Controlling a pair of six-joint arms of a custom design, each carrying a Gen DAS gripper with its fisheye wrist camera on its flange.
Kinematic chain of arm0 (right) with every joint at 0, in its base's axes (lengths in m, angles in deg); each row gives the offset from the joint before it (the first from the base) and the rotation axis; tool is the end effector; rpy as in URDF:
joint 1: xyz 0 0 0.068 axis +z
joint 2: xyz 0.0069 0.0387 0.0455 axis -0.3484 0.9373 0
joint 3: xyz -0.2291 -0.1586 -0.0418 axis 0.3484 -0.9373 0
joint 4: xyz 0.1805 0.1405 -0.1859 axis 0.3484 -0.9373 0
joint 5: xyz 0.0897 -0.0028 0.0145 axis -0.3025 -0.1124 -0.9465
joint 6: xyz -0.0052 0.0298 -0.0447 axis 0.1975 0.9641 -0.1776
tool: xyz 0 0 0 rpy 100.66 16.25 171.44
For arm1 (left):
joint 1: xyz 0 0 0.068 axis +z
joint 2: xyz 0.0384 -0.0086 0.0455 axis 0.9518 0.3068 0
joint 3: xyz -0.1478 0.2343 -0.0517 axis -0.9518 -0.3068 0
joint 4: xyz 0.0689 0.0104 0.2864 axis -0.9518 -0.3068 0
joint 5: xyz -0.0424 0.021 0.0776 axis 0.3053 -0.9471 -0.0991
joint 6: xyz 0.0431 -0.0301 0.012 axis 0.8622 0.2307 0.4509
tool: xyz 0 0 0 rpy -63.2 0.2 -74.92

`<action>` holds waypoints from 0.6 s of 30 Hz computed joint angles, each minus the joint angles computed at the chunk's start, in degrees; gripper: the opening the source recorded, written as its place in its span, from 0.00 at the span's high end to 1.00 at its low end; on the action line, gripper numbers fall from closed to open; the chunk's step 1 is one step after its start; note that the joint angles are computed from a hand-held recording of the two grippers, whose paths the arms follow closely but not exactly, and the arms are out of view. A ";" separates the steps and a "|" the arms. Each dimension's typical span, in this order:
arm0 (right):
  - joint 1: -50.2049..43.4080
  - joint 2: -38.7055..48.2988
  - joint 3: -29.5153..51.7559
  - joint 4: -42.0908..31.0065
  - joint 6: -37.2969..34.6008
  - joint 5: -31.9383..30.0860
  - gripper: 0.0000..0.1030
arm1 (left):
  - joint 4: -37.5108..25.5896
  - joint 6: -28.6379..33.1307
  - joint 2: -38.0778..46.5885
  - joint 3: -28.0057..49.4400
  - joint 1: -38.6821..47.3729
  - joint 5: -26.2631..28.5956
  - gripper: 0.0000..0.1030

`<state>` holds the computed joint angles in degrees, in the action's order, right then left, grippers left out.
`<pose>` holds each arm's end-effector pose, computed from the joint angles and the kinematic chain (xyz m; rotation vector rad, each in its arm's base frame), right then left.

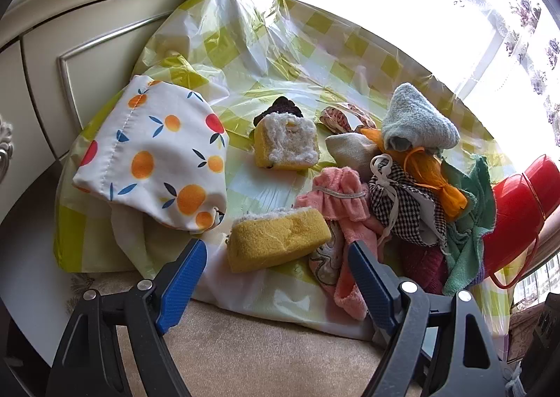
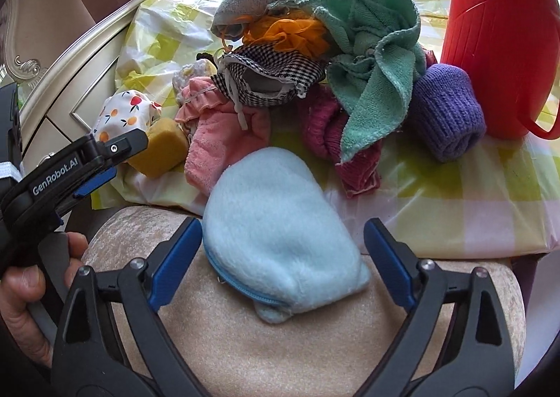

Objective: Organize soft objects
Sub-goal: 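Grasp the light blue fleece pouch with right tool while left tool grasps yellow sponge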

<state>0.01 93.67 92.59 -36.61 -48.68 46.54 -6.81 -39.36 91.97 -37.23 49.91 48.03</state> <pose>0.2512 0.1000 0.1047 -0.3273 2.5689 0.4175 0.2438 -0.0896 0.1087 -0.6017 2.3663 -0.2049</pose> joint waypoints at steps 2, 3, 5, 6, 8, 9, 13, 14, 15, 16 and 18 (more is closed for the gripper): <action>0.32 1.19 0.72 0.11 -0.17 0.06 0.11 | 0.77 0.43 3.27 2.09 1.32 1.80 0.20; 0.38 1.83 1.07 0.07 -0.25 -0.06 0.12 | 0.98 0.47 4.94 3.02 1.72 2.33 0.24; 0.37 3.16 1.64 0.14 -0.23 -0.51 0.20 | 0.69 0.29 7.99 4.86 2.72 3.78 0.36; 0.20 3.61 1.72 0.20 -0.21 -0.84 0.23 | 1.37 0.19 8.50 4.92 2.90 3.65 0.37; -0.14 4.00 1.49 0.60 -0.22 -1.56 0.34 | 1.41 0.20 8.38 4.94 2.60 2.94 0.40; -0.32 3.84 1.23 0.82 -0.40 -2.08 0.36 | 1.26 0.12 8.22 4.86 2.22 2.41 0.42; -0.10 1.65 -0.82 2.25 -1.05 -2.90 0.46 | 1.79 -1.83 3.98 1.39 0.32 -0.60 0.45; 0.03 0.81 -1.51 2.66 -1.11 -2.87 0.48 | 1.99 -2.52 2.65 0.42 -0.22 -1.42 0.45; 0.09 -0.05 -2.13 2.91 -1.23 -3.03 0.49 | 1.89 -3.18 1.16 -0.50 -0.69 -2.09 0.45; 0.09 -1.07 -2.79 3.07 -1.29 -3.13 0.51 | 1.75 -3.76 -0.21 -1.36 -1.26 -2.70 0.46; -0.27 -3.29 -4.21 3.49 -1.25 -3.30 0.53 | 1.02 -5.07 -3.02 -2.92 -2.86 -4.13 0.46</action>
